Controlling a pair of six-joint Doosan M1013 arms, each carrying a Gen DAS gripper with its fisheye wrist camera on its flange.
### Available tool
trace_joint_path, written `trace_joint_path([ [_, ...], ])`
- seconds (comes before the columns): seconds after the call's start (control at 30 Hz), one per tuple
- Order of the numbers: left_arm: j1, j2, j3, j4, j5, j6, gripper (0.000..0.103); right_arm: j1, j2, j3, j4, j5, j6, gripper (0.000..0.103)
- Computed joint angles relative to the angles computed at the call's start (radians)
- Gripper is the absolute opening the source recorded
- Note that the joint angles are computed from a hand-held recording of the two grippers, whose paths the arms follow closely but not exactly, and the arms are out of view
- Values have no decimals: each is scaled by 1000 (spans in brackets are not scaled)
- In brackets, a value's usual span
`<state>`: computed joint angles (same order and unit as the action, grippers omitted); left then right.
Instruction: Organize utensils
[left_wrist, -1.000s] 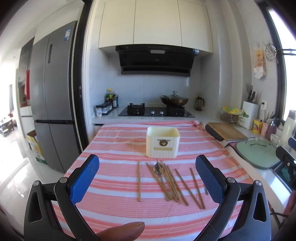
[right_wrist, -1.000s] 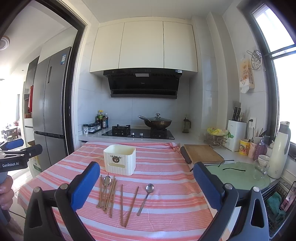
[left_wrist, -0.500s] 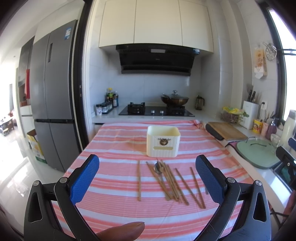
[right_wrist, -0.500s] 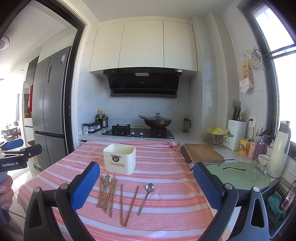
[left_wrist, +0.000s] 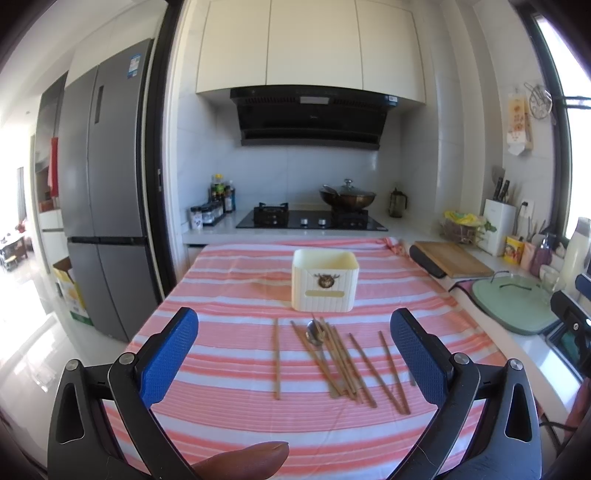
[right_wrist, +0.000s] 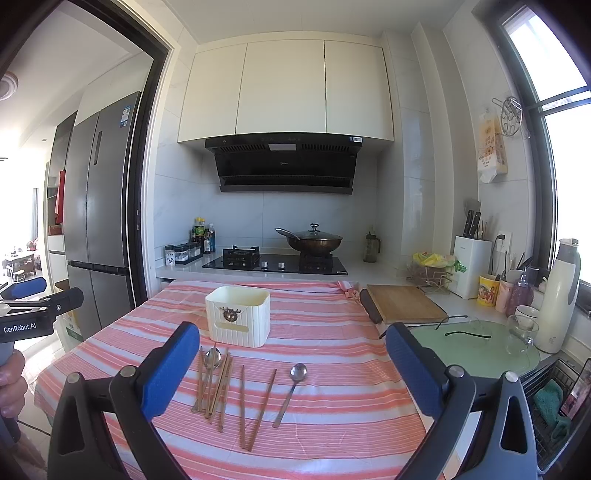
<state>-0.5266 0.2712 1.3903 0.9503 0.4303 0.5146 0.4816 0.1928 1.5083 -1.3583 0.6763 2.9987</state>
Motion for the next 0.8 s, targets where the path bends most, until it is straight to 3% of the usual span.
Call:
trace_joint_path([
  [0.8, 1, 1, 2, -16, -1, 13, 103, -2, 7, -4, 10, 1, -15, 103],
])
